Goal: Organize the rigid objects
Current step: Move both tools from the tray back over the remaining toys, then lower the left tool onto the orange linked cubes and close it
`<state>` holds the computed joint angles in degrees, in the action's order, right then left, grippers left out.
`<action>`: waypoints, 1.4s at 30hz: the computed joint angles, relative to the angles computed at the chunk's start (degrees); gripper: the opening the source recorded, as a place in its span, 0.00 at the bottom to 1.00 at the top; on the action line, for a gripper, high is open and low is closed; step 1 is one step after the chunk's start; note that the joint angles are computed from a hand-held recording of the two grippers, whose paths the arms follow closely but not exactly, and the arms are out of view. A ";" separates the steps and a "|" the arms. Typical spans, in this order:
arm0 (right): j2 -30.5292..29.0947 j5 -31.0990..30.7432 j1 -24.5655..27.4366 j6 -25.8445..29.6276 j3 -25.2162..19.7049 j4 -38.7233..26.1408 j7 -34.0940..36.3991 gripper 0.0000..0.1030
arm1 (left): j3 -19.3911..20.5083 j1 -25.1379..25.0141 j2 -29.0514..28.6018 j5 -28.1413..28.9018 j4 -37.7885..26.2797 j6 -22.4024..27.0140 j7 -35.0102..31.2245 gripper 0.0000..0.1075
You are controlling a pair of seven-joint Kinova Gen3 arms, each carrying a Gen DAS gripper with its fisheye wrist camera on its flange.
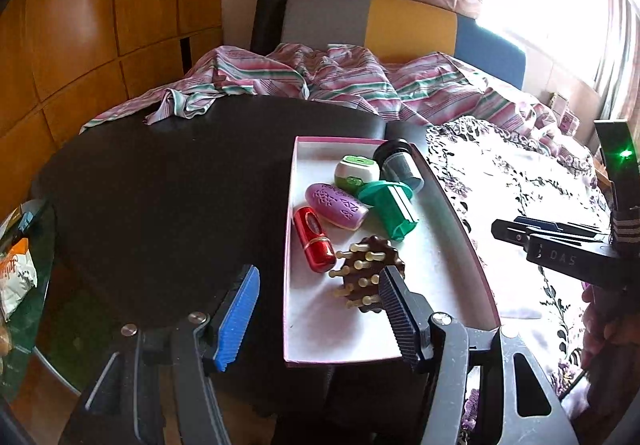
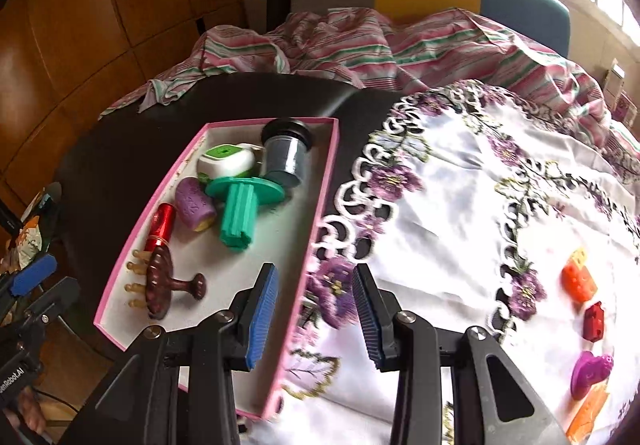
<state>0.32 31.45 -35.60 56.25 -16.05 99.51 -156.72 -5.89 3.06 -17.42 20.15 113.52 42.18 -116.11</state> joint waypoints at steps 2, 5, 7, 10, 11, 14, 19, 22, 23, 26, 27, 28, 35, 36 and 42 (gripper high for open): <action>-0.97 -0.03 0.21 0.53 0.04 0.83 -0.23 0.37 | 0.10 0.29 -0.50 0.10 0.34 -0.37 -0.24 0.66; -2.54 0.19 0.84 1.88 -0.38 1.93 -0.57 0.37 | 0.14 0.98 -0.82 0.18 0.47 -0.61 -0.75 0.66; -3.83 -0.06 1.66 2.73 -0.62 2.70 -0.39 0.37 | 0.24 1.40 -0.81 0.27 0.30 -0.52 -1.02 0.66; -5.79 -0.12 3.24 4.74 -1.10 3.56 -0.44 0.37 | 0.54 1.93 -0.88 0.37 0.10 -0.50 -1.27 0.66; -6.64 -0.44 3.96 5.21 -1.11 3.92 -0.29 0.37 | 0.75 2.10 -0.87 0.31 0.04 -0.53 -1.31 0.66; -9.21 -1.01 6.58 7.29 -1.28 4.84 0.47 0.37 | 1.19 2.82 -0.74 0.53 -0.21 -0.57 -1.54 0.66; -14.07 -1.81 11.85 11.20 -1.66 6.23 1.51 0.37 | 2.13 4.18 -0.16 0.92 -0.91 -0.60 -2.08 0.66; -17.10 -2.65 15.32 12.77 -1.43 7.19 1.75 0.37 | 3.03 4.99 0.36 1.03 -1.39 -0.67 -2.27 0.66; -18.21 -2.97 16.49 13.01 -1.24 7.69 1.75 0.38 | 3.40 5.24 0.56 1.02 -1.55 -0.70 -2.25 0.66; -21.34 -3.46 20.36 13.64 -0.78 9.29 0.98 0.39 | 4.57 6.01 0.99 0.87 -2.00 -0.78 -2.03 0.66; -22.35 -3.61 21.73 13.40 -0.56 9.97 0.43 0.39 | 5.02 6.29 1.19 0.79 -2.18 -0.87 -1.87 0.66; -23.39 -3.64 23.23 13.01 -0.36 10.81 -0.42 0.39 | 5.53 6.62 1.44 0.65 -2.40 -0.90 -1.73 0.66; -30.66 -7.60 32.34 7.55 2.77 17.35 -6.21 0.39 | 10.44 8.59 3.82 -2.88 -3.93 -1.72 1.81 0.66; -32.05 -7.79 33.21 6.49 3.29 18.01 -6.97 0.39 | 10.95 9.02 4.31 -3.27 -4.19 -1.77 2.25 0.66; -34.94 -12.96 37.25 3.00 6.13 19.76 -4.84 0.39 | 14.71 11.59 7.27 -6.66 -5.77 -2.49 6.18 0.66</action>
<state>-34.62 18.48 1.65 59.25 -9.91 119.27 -161.56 8.81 14.66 -10.15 13.49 107.75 39.69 -109.93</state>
